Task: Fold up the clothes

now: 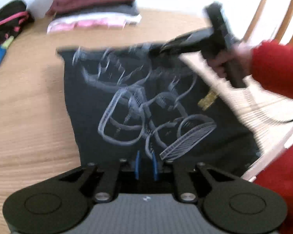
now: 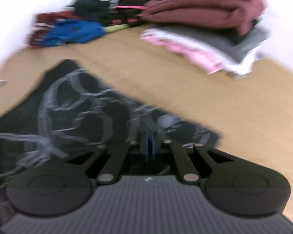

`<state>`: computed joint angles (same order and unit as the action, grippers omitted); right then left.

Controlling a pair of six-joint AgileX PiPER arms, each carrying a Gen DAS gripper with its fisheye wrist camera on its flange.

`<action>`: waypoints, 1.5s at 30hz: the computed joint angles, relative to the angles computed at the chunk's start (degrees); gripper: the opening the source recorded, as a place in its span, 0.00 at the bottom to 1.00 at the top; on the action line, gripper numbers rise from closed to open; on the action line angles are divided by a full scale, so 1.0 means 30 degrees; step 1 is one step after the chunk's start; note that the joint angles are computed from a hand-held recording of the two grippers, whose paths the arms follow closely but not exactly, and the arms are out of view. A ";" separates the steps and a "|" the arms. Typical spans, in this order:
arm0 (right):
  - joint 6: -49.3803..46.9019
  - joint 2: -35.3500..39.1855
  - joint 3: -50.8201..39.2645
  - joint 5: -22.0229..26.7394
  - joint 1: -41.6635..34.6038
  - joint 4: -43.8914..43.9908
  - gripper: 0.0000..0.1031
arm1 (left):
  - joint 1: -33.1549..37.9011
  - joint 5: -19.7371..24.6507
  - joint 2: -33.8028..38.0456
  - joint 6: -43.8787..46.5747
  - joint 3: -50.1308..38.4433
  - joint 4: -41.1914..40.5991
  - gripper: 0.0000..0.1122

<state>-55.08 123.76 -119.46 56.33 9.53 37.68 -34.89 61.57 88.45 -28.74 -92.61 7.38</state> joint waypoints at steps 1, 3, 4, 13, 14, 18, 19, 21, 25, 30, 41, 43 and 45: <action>-0.0094 -0.0399 0.0605 -0.0322 0.0049 0.0453 0.12 | 0.0407 -0.0777 0.0005 0.0576 -0.0341 -0.0383 0.24; -0.1126 -0.1080 0.1854 -0.0722 0.0177 0.2104 0.12 | 0.1354 -0.1526 0.1405 0.1687 -0.1802 -0.1321 0.31; -0.1247 -0.1092 0.2037 -0.1007 0.0562 0.2092 0.14 | 0.1648 -0.1230 0.2461 0.1980 -0.2819 -0.1566 0.30; 0.4864 0.2524 -0.3821 -0.0395 0.2711 -0.2020 0.14 | 0.2301 -0.1286 0.1150 -0.2412 0.1467 -0.1443 0.15; 0.5740 0.2843 -0.4485 -0.0467 0.2873 -0.2760 0.14 | 0.1667 -0.1369 0.0472 -0.3184 0.2165 -0.0792 0.16; 0.4533 0.1744 -0.3934 0.1169 0.2689 0.0832 0.19 | 0.0191 -0.0241 0.1002 -0.3773 0.1256 0.0989 0.20; 0.3921 0.1285 -0.3382 0.1912 0.2819 0.1767 0.21 | -0.0050 -0.0098 0.1072 -0.3752 0.1114 0.1205 0.24; 0.3247 0.0775 -0.2308 0.2160 0.3789 0.1823 0.22 | -0.0564 0.0079 0.0984 -0.3840 0.1104 0.1657 0.26; 0.3969 0.1186 -0.1255 -0.0568 0.5974 0.0066 0.21 | -0.1284 0.0085 0.0771 -0.4145 0.1463 0.2718 0.27; 0.6967 0.3282 -0.5353 0.0621 0.6929 -0.1588 0.20 | -0.1740 -0.0059 0.0697 -0.4511 0.1809 0.3571 0.33; 0.7929 -0.0878 0.1504 -0.4371 0.3871 -0.3747 0.22 | -0.1599 -0.1107 0.0267 -0.2881 0.2566 0.2722 0.42; 0.9858 -0.0277 0.0756 -0.4061 0.2897 -0.5606 0.25 | -0.1618 -0.1004 0.0309 -0.2668 0.2520 0.2666 0.42; 1.0309 0.0917 -0.1153 -0.2396 0.2190 -0.5847 0.22 | -0.1492 -0.1025 0.0383 -0.2289 0.2499 0.2497 0.43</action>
<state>-24.15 126.51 -122.92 49.14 16.10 20.14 -39.37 58.49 89.60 -35.61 -85.12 14.87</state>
